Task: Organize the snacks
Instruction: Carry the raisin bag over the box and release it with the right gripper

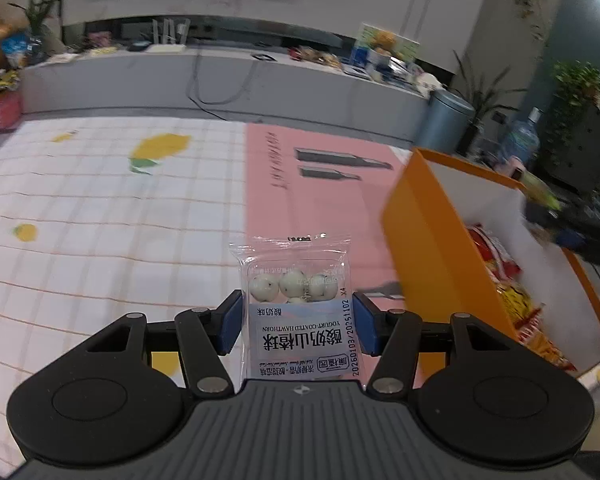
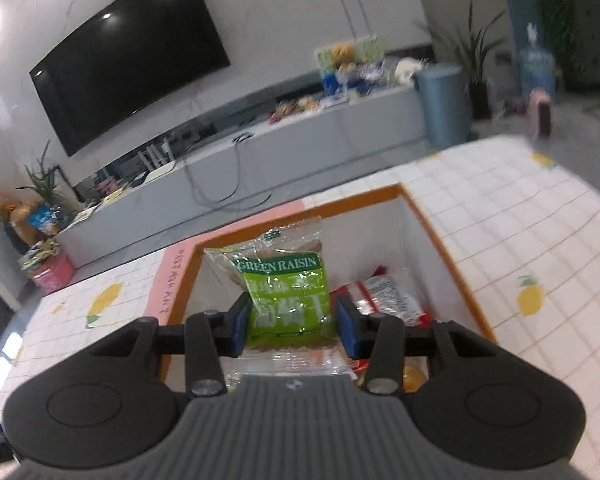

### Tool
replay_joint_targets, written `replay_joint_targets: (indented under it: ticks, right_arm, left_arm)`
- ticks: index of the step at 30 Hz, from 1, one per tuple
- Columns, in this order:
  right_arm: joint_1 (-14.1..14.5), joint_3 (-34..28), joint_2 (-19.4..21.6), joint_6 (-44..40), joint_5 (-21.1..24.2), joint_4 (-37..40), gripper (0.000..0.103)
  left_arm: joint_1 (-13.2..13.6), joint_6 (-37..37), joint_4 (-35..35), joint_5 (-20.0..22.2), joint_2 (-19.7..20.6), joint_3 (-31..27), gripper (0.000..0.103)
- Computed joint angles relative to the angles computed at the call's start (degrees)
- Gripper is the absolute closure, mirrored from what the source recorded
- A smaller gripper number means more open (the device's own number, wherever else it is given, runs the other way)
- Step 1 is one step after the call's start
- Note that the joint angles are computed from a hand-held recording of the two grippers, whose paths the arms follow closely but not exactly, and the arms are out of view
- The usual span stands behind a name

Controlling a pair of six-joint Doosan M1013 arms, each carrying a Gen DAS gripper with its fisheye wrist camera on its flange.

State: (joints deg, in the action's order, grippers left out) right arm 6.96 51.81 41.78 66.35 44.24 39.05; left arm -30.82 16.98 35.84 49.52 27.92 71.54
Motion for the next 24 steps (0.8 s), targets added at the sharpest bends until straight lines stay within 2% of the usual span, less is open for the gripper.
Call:
replay_joint_targets:
  ticks: [3, 6, 8, 12, 18, 19, 20, 21, 22, 24]
  right_arm:
    - [0.22, -5.41, 2.97, 2.53, 6.22, -0.62, 0.06]
    - [-0.42, -8.2, 5.33, 7.79, 13.03, 3.96, 0.06]
    - [-0.2, -11.14, 7.23, 10.84, 16.71, 3.57, 0.06]
    - [0.68, -13.16, 8.42, 12.67, 16.95, 2.11, 0.06]
    - [1.48, -16.54, 10.3, 14.06, 16.78, -2.15, 0.059]
    - [1.43, -16.66, 10.39, 14.05, 17.11, -1.88, 0.057]
    - [1.37, -17.07, 10.67, 14.34, 17.55, -1.47, 0.049]
    - [1.14, -17.6, 10.97, 14.12, 18.45, -0.26, 0.027]
    - [0.95, -17.76, 11.06, 13.79, 18.38, 0.69, 0.022]
    - [0.61, -14.54, 9.07, 10.96, 14.89, 1.96, 0.022]
  left_arm:
    - [0.23, 1.99, -3.03, -2.11, 0.61, -0.54, 0.038]
    - [1.08, 1.81, -6.21, -7.92, -0.02, 0.83, 0.038]
    - [1.04, 1.15, -5.51, -8.87, -0.18, 0.96, 0.038]
    - [0.49, -1.44, -0.95, -8.13, -0.15, 0.57, 0.038]
    - [0.41, -3.58, 1.63, -8.47, -0.52, 0.59, 0.038]
    - [0.39, -3.57, 1.88, -8.4, -0.48, 0.49, 0.038]
    - [0.34, -3.53, 2.05, -8.16, -0.36, 0.27, 0.038]
    - [0.24, -3.6, 2.32, -7.57, -0.16, -0.1, 0.038]
    - [0.04, -3.49, 2.61, -6.38, 0.08, -0.69, 0.038]
    - [-0.53, -4.1, 4.2, -3.81, 0.49, -1.84, 0.038]
